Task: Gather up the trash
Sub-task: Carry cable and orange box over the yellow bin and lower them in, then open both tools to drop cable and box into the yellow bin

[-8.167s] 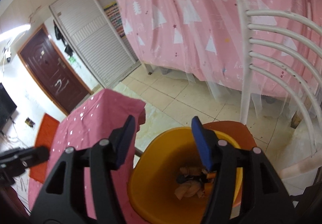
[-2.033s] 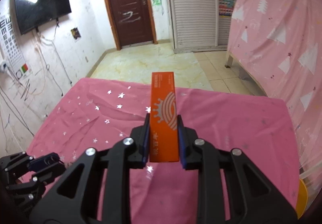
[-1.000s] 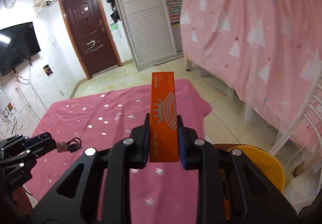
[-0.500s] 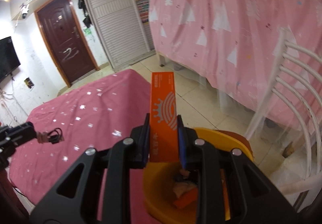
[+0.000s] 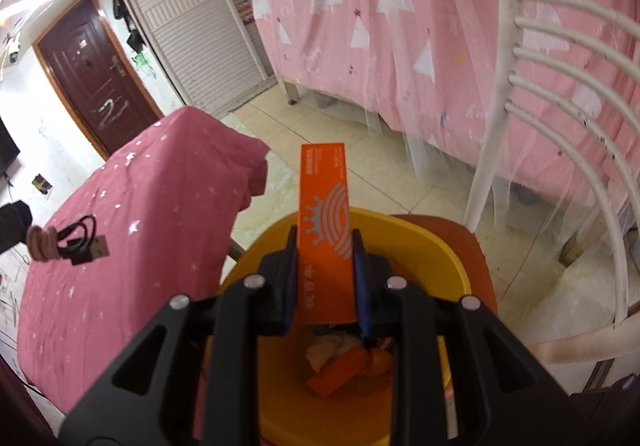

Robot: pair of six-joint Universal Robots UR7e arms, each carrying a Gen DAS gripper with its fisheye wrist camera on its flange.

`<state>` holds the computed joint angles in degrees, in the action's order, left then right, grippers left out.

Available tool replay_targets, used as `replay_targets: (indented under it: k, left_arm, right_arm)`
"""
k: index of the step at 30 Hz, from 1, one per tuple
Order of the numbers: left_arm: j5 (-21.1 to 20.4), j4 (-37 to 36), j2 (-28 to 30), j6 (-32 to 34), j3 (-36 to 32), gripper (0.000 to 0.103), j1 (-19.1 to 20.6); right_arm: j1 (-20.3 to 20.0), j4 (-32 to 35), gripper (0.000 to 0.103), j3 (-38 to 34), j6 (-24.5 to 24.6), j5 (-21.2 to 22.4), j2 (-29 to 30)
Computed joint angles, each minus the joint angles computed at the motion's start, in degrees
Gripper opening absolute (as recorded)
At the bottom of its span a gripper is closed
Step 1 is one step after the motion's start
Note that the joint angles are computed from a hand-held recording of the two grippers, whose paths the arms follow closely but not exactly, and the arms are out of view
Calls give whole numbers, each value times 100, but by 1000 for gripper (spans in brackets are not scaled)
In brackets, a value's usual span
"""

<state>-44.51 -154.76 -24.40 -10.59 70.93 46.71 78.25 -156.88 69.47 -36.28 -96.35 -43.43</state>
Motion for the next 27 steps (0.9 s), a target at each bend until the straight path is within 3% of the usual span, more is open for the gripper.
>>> replay_targets:
  k: [5, 9, 18, 21, 23, 27]
  left_arm:
    - [-251, 291, 320, -9, -519, 17, 67]
    - [-331, 533, 545, -53, -862, 17, 111]
    - [-587, 534, 708, -58, -1071, 17, 178]
    - [-761, 578, 677, -153, -1083, 32, 237]
    - [-762, 579, 650, -230, -1047, 53, 254]
    - [-671, 433, 536, -362, -839, 67, 278]
  right_arm:
    - [-46, 191, 25, -149, 114, -11, 62]
    - [-44, 178, 42, -158, 118, -15, 62]
    - [-92, 20, 44, -184, 323, 12, 22]
    - [-104, -40, 46, -151, 384, 28, -5]
    - [-111, -78, 47, -131, 408, 44, -21]
    - [-87, -97, 49, -90, 427, 59, -28]
